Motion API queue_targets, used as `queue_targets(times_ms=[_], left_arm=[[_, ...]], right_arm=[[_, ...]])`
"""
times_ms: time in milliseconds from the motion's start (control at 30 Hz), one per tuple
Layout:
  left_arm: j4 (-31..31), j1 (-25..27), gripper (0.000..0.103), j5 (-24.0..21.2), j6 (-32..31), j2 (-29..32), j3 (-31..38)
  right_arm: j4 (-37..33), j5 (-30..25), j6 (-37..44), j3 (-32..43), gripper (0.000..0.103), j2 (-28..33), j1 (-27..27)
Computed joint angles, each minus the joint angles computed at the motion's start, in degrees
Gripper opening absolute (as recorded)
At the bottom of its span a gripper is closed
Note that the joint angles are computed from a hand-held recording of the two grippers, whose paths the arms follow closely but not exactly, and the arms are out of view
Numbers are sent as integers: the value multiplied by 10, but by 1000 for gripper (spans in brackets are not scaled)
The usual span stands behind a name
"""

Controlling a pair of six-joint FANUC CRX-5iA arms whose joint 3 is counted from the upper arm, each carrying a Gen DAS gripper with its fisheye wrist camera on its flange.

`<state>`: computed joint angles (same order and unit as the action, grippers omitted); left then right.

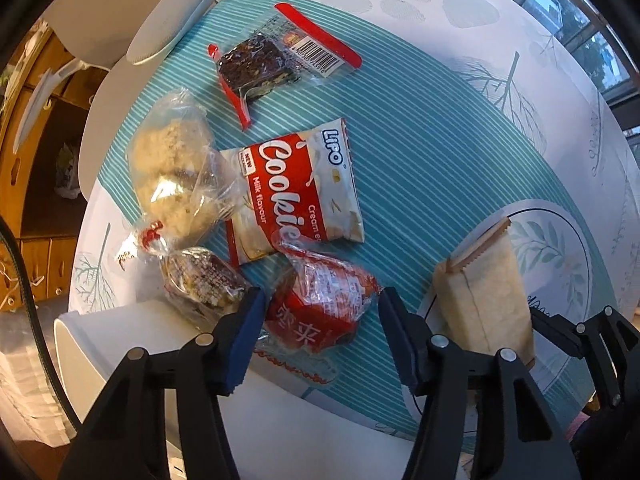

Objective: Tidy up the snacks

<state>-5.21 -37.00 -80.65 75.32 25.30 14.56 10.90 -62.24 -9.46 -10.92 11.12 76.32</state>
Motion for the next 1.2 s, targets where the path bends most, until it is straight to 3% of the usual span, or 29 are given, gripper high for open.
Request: queue_targets(times_ms=[367, 667, 1100, 1133, 1167, 1200], left_arm=[[11, 2, 50, -1, 40, -11, -11], [47, 15, 50, 3, 61, -62, -33], [87, 42, 50, 2, 118, -187, -99], [90, 44, 50, 0, 123, -193, -99], [92, 49, 50, 0, 129, -207, -106], [94, 52, 50, 1, 133, -219, -112]], right_arm=[[-61, 36, -34, -68, 55, -78, -6], [-83, 48, -90, -104, 55, -133, 13], [-14, 2, -173, -106, 53, -182, 77], [-9, -5, -175, -95, 43, -176, 79], [6, -11, -188, -92, 0, -179, 88], [14, -2, -190, -94, 1, -181, 87]])
